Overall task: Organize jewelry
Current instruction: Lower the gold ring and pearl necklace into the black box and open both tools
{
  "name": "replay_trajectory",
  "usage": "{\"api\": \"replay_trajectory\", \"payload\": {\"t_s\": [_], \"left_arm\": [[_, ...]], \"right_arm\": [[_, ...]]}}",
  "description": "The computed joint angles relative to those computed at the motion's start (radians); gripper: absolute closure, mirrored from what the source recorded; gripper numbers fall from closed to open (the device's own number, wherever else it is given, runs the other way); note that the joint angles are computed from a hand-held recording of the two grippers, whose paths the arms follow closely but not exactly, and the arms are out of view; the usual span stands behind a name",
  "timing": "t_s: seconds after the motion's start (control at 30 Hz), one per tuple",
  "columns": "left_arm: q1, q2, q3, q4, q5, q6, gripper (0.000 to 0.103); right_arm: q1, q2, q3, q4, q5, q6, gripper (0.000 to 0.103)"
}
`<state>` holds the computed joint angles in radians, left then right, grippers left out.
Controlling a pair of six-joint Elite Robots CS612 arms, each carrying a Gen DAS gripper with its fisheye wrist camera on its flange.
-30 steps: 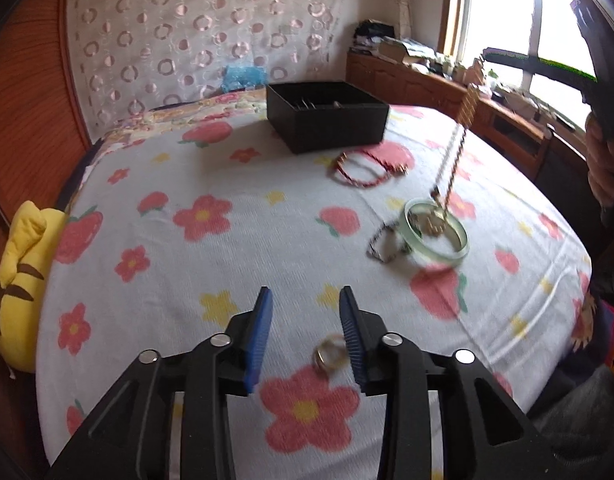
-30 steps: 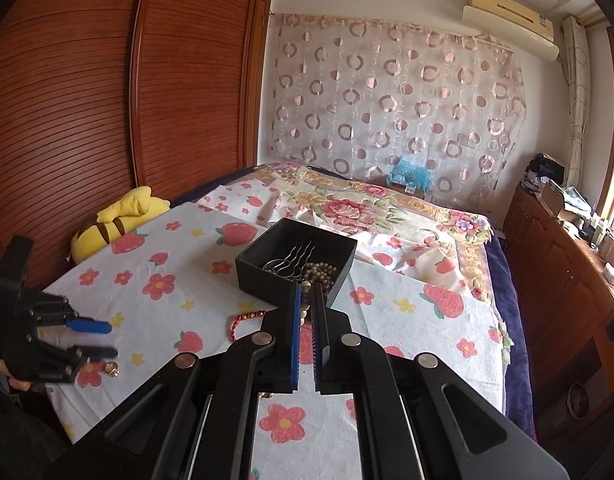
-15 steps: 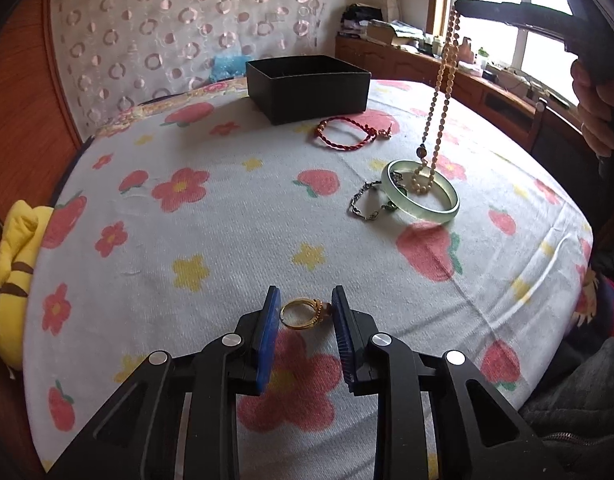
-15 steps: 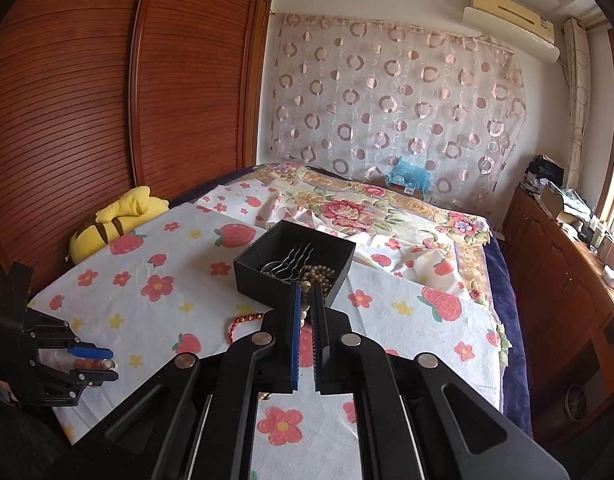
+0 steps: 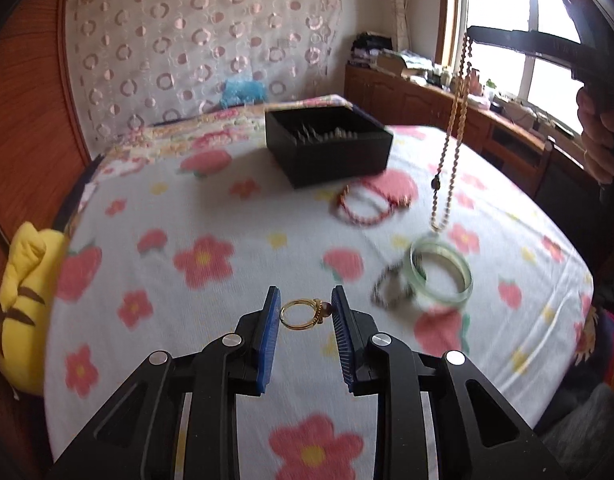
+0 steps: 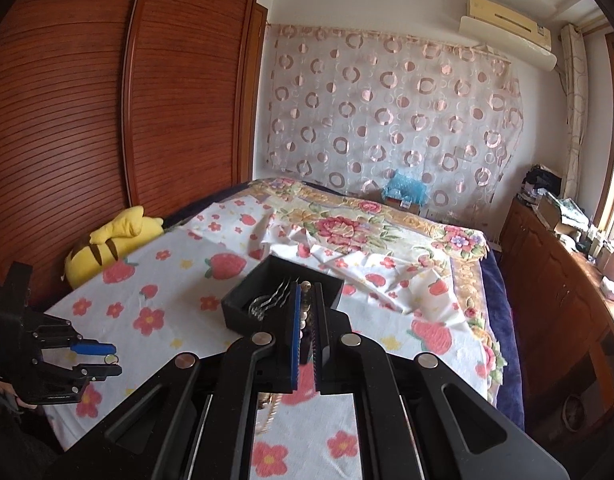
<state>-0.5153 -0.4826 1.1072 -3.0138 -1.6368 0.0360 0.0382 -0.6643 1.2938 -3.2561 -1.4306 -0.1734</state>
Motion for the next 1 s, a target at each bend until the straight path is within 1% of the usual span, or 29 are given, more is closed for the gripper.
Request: {"api": "replay_trajectory", "payload": {"t_s": [0.2,0.33,0.43,0.67,0.83,0.9,1.0], "left_arm": [[-0.003,0.03,-0.088,0.008,-0.004,0.018,0.078],[-0.005,0.062,-0.167,0.042,-0.013,0.02,0.078],[-0.007,0.079,-0.204,0.054,-0.017,0.032,0.078],[-0.013,0.117,-0.294,0.102,0.001,0.061,0.078],[-0.012,0.143,-0.355,0.134,0.003,0.053,0.078],[-0.013,0.154,-0.382,0.146,0.008,0.05,0.078],[-0.014,0.175,-0.428,0.166,0.015,0.046,0.078]], "right_arm": [[0.002,0.019,-0.069,0.017,-0.011,-0.006,0.097],[0.002,0.042,-0.137,0.046,-0.019,-0.005,0.097],[0.002,0.06,-0.18,0.067,-0.02,-0.002,0.097],[0.007,0.098,-0.27,0.111,-0.029,0.007,0.097],[0.011,0.121,-0.327,0.144,-0.04,0.005,0.097],[0.011,0.12,-0.325,0.145,-0.039,0.009,0.097],[0.01,0.138,-0.362,0.186,-0.034,0.022,0.097]]}}
